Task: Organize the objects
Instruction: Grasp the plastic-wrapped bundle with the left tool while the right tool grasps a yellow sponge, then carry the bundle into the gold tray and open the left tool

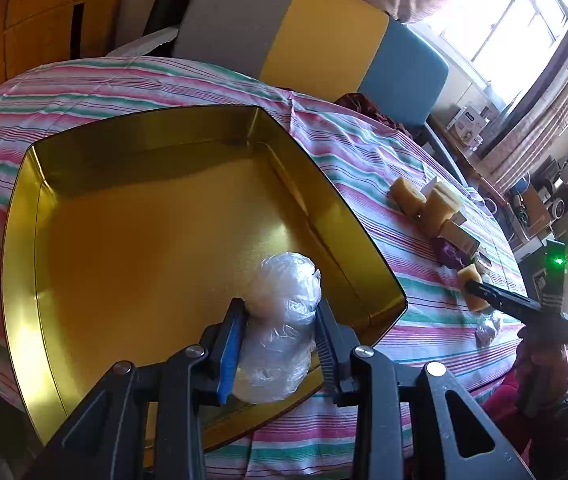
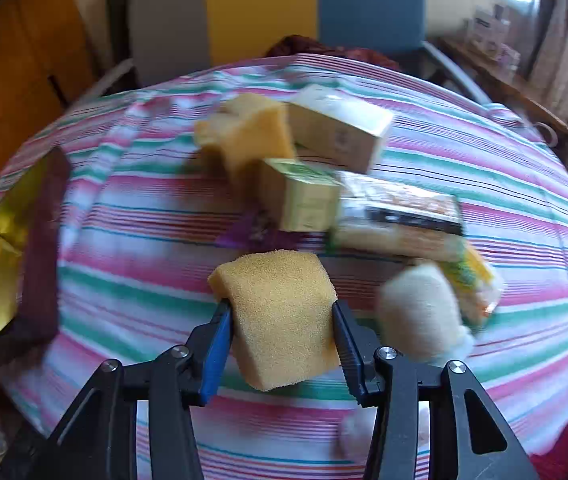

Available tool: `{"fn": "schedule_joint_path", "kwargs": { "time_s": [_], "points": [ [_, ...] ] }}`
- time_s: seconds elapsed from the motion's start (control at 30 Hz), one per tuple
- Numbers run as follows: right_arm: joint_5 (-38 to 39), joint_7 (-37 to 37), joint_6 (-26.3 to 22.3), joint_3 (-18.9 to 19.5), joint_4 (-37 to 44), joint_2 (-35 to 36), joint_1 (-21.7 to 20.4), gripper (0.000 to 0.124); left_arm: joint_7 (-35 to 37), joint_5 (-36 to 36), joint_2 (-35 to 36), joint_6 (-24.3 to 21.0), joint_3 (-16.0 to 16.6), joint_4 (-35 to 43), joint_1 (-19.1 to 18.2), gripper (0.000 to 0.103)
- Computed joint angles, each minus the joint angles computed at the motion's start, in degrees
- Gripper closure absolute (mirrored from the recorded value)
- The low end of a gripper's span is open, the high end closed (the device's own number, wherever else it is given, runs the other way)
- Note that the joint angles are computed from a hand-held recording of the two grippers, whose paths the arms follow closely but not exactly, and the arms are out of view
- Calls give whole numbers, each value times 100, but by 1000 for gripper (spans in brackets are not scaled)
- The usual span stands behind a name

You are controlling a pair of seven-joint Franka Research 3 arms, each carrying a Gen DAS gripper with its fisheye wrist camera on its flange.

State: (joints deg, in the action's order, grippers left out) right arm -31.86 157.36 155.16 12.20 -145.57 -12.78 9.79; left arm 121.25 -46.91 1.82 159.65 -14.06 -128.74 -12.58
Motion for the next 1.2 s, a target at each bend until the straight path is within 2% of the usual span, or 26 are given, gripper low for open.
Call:
{"fn": "schedule_joint_path", "kwargs": {
  "time_s": [0.07,0.1,0.13,0.2,0.33,0.5,0.63,0.8,1.07,1.2],
  "points": [
    [430,-586,355,-167,-8,115,202,75,-35,55,22,11,-14,10,-14,69],
    [936,-1144,442,-310,30,244,398,74,-53,85,21,-5,-19,6,-16,69],
    [1108,-1362,282,-289,151,383,450,73,-67,108,33,-31,-21,21,-16,69],
    [817,-1225,183,-189,258,447,382,72,-91,146,39,-40,-35,25,-22,69],
    [1023,-1183,458,-283,148,415,334,67,-190,242,58,-35,-48,36,-27,69],
    [804,-1120,381,-247,399,687,321,63,-336,393,131,-47,-53,102,-5,69],
    [936,-1331,311,-321,215,522,450,63,-515,551,180,-72,-71,137,42,69],
    [507,-1267,19,-220,372,584,463,70,-583,647,90,132,-83,57,59,69],
    [461,-1238,-61,-278,425,569,534,71,-1616,1565,27,519,88,-28,133,69],
    [373,-1158,41,-264,398,543,524,71,-2125,2246,55,740,177,20,225,69]
  ]
}}
